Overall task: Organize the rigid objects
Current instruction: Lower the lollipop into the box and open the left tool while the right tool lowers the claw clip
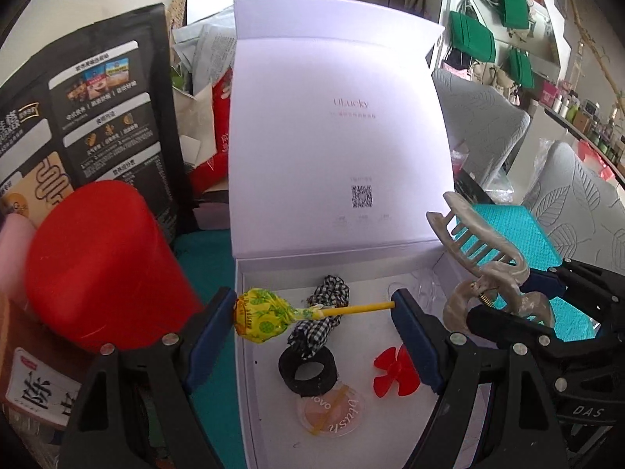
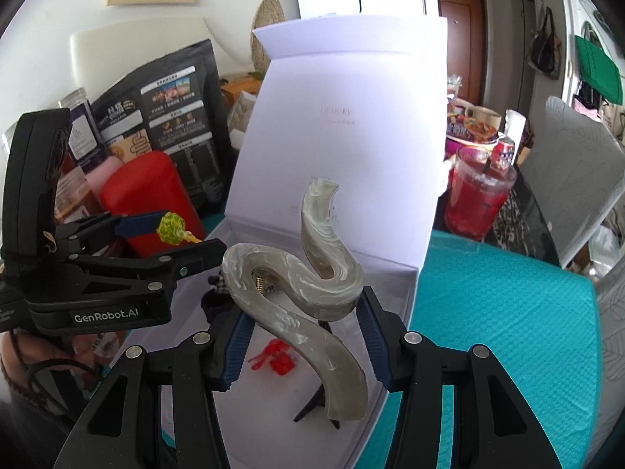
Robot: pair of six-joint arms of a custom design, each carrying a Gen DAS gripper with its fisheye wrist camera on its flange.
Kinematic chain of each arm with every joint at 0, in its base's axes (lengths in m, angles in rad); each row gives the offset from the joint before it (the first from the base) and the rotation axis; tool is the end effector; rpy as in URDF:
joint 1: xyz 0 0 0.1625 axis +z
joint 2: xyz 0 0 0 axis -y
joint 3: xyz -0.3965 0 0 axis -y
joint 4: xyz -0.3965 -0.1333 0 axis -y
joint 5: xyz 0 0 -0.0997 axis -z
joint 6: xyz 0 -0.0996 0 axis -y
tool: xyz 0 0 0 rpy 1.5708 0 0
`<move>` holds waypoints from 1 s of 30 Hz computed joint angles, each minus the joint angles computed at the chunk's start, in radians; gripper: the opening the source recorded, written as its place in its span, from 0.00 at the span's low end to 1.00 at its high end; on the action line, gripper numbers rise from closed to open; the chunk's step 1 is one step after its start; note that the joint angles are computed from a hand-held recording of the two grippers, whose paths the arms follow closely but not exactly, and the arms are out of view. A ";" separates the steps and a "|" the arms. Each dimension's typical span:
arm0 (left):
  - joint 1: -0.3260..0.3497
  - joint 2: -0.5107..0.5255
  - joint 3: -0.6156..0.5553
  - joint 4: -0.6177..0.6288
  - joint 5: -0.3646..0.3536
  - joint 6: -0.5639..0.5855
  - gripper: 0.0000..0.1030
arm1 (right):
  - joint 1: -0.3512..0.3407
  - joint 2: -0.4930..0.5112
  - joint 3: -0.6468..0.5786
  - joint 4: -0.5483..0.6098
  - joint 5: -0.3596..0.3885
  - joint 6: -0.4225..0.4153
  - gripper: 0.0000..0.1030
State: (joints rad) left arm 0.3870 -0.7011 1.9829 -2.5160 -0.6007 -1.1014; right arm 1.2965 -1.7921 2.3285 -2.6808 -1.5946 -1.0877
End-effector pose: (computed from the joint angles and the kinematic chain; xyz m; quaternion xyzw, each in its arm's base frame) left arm -0.3738 -0.3850 -0.0479 0.1140 0.8682 -0.3566 0.3257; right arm 0.0200 -0.4124 0.3172 0.3763 -0.8822 0.2126 0.1870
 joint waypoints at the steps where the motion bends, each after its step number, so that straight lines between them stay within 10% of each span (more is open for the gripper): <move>1: 0.006 0.006 -0.006 -0.003 -0.007 0.009 0.79 | -0.001 0.005 0.000 0.000 -0.007 0.000 0.50; 30: 0.084 0.097 -0.084 0.057 -0.095 0.039 0.79 | -0.003 0.157 -0.014 -0.086 -0.125 0.004 0.50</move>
